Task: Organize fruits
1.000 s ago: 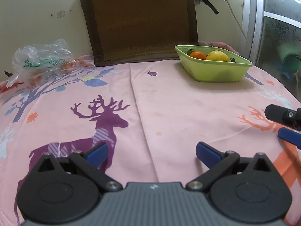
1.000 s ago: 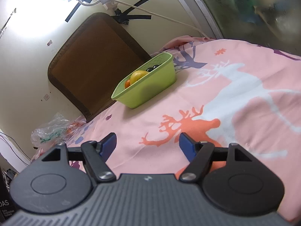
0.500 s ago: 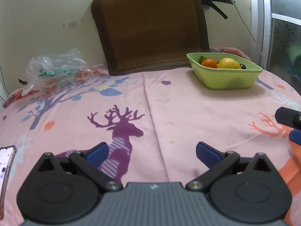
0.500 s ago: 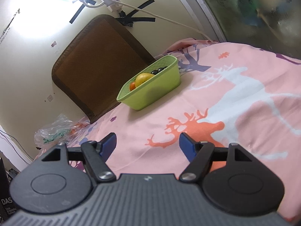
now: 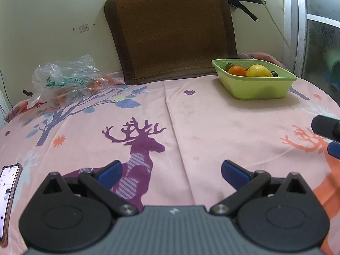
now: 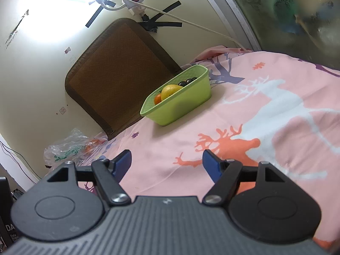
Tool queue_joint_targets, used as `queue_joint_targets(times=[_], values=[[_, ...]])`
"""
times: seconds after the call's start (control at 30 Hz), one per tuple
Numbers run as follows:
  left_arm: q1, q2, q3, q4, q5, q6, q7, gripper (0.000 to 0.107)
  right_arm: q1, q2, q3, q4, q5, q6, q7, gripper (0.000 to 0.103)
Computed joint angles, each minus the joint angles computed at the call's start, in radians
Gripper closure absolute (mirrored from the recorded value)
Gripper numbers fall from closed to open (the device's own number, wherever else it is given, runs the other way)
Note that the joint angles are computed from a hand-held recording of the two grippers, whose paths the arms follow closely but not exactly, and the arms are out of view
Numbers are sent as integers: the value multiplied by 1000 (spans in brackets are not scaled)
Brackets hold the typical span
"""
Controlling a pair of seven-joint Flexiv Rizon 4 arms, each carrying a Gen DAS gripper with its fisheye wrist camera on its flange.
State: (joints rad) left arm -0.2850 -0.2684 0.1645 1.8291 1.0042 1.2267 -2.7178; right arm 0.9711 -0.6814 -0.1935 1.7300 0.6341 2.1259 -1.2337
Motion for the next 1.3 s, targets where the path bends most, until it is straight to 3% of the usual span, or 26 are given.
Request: queue_joint_targets(times=[1.3], values=[[10, -6, -4, 20, -72, 13, 73, 4, -27, 1, 36, 5, -27, 17, -9, 27]])
